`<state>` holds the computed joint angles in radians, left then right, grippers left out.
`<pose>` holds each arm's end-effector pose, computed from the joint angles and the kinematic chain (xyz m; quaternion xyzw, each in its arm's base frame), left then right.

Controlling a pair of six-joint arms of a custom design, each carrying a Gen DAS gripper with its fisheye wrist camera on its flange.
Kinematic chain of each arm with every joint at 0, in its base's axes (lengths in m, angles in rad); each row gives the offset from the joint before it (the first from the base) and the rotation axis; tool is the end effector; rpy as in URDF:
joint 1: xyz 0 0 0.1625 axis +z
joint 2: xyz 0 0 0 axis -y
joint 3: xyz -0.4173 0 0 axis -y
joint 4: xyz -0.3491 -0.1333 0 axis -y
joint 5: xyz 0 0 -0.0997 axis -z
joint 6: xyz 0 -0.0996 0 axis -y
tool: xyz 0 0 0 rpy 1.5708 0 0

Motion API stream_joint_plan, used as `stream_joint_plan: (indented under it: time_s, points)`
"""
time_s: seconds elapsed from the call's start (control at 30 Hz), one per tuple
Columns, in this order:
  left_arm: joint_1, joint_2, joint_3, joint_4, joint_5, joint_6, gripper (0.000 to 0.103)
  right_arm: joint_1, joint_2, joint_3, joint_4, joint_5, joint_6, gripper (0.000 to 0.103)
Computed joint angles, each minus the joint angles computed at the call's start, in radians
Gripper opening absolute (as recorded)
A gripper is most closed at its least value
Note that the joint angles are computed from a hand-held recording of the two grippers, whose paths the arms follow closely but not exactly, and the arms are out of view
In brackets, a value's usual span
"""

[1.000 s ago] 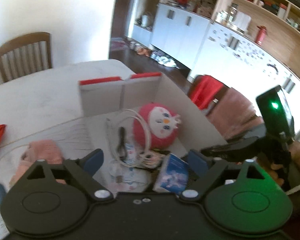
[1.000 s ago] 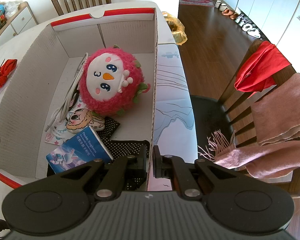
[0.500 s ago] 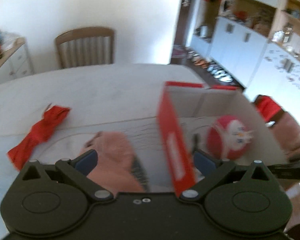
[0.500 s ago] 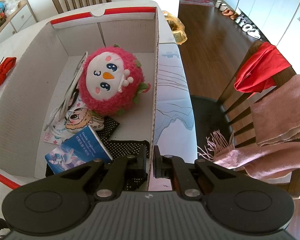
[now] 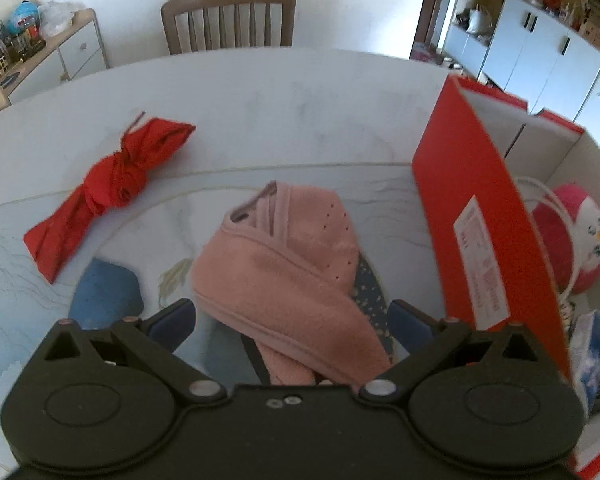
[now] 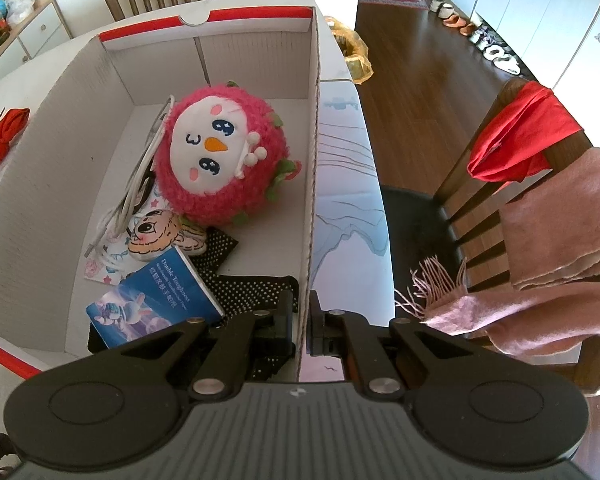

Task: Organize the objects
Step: 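Grasp the pink cloth with the left gripper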

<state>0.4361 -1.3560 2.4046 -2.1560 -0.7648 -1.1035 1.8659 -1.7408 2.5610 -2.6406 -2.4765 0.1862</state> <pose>-0.2047 -0.3217 0.1614 0.1040 0.8938 -0.2512 0.3567 0.1338 -0.2513 0.2836 -0.0058 -0.8939 0.2122 0.3949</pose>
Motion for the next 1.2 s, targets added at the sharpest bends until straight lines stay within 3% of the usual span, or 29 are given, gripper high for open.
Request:
stream_joint_plan:
  time_s: [0.27,0.53,0.77,0.87,1.2]
  points:
    - [0.019,0.062,-0.004,-0.045,0.001,0.045,0.099,-0.003,-0.002,-0.002,0.009,0.002,0.005,0.006]
    - [0.022,0.079,-0.005,-0.044,0.000,0.061,0.071,-0.005,-0.002,0.000,0.009,0.005,0.009,0.006]
    - [0.007,0.068,0.006,-0.055,0.014,0.072,0.036,-0.005,-0.001,0.000,0.008,0.005,0.007,0.006]
    - [0.000,0.059,0.010,-0.060,0.024,0.085,0.027,-0.005,-0.001,-0.001,0.008,0.006,0.008,0.006]
    - [-0.045,0.004,0.002,-0.006,0.020,0.068,0.024,-0.005,0.002,0.000,0.002,0.005,0.004,0.006]
